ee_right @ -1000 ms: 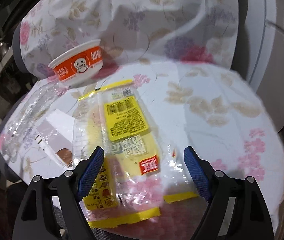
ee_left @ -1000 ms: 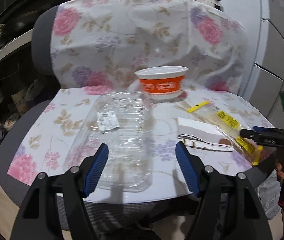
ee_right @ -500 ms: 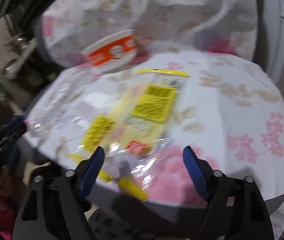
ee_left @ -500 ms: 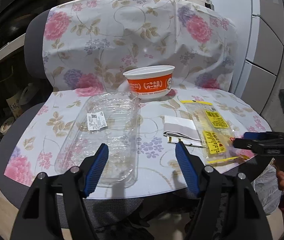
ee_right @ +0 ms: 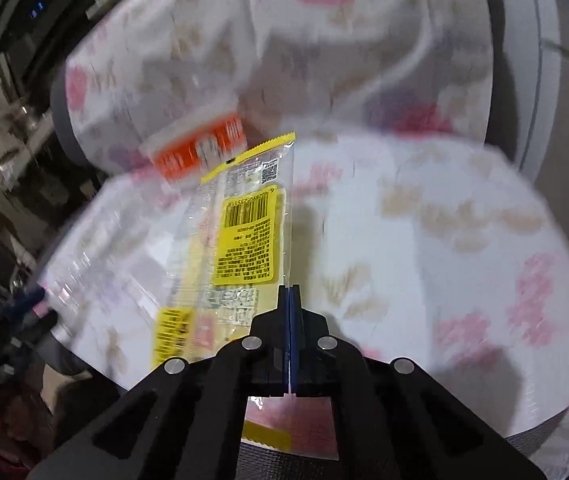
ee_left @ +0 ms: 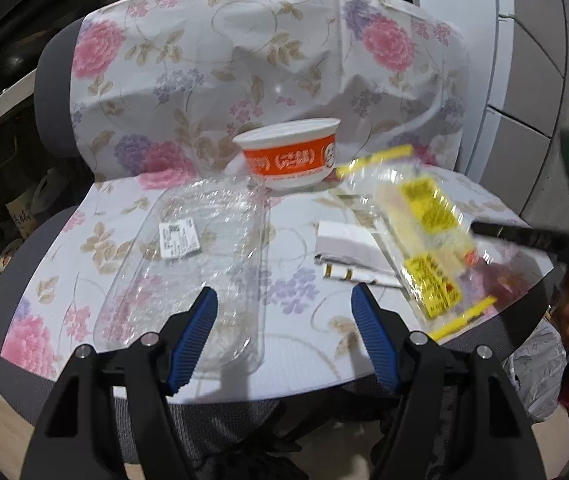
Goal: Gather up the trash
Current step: 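Grasp the yellow snack wrapper with the right tool and lift it, then grasp the white paper packet with the left tool while the right tool holds the wrapper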
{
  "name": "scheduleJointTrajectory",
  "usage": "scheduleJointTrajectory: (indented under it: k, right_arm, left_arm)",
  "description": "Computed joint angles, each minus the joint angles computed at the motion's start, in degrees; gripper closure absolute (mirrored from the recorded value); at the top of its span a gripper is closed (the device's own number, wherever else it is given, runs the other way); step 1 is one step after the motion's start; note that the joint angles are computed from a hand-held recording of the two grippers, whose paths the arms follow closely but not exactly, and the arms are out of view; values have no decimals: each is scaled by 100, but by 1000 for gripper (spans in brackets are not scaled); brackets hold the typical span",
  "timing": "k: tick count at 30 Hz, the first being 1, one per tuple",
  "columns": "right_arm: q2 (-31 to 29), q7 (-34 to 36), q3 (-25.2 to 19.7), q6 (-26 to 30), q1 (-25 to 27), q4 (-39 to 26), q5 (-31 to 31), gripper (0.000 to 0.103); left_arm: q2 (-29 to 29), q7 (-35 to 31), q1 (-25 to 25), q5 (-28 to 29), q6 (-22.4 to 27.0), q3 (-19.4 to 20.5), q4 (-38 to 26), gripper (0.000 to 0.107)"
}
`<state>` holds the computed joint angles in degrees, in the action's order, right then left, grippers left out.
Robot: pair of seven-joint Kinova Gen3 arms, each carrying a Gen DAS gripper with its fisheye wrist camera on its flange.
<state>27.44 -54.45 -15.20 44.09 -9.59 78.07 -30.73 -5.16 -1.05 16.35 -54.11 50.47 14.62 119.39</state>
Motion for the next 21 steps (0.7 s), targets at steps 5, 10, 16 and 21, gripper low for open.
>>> scheduleJointTrajectory:
  k: [5,10,16,21]
  right_arm:
    - [-796,-387,394,-532,-61,319,324,103]
    - [-791,-180,335,-229,403,451,75,103]
    - [-657,86,256,-288,678,719,-364,103]
    - [-543,213,261,-262,671,701,-362,103]
  left_arm:
    - [242,-420,-15,-23,-316,-92,-265,40]
    - [888,-847,-9,381,-822,-456,-685,40]
    - [1612,-1253,255,636,-431,-841,-1225,40]
    - [2025,-1542,884,207,127,-1046,-1494,77]
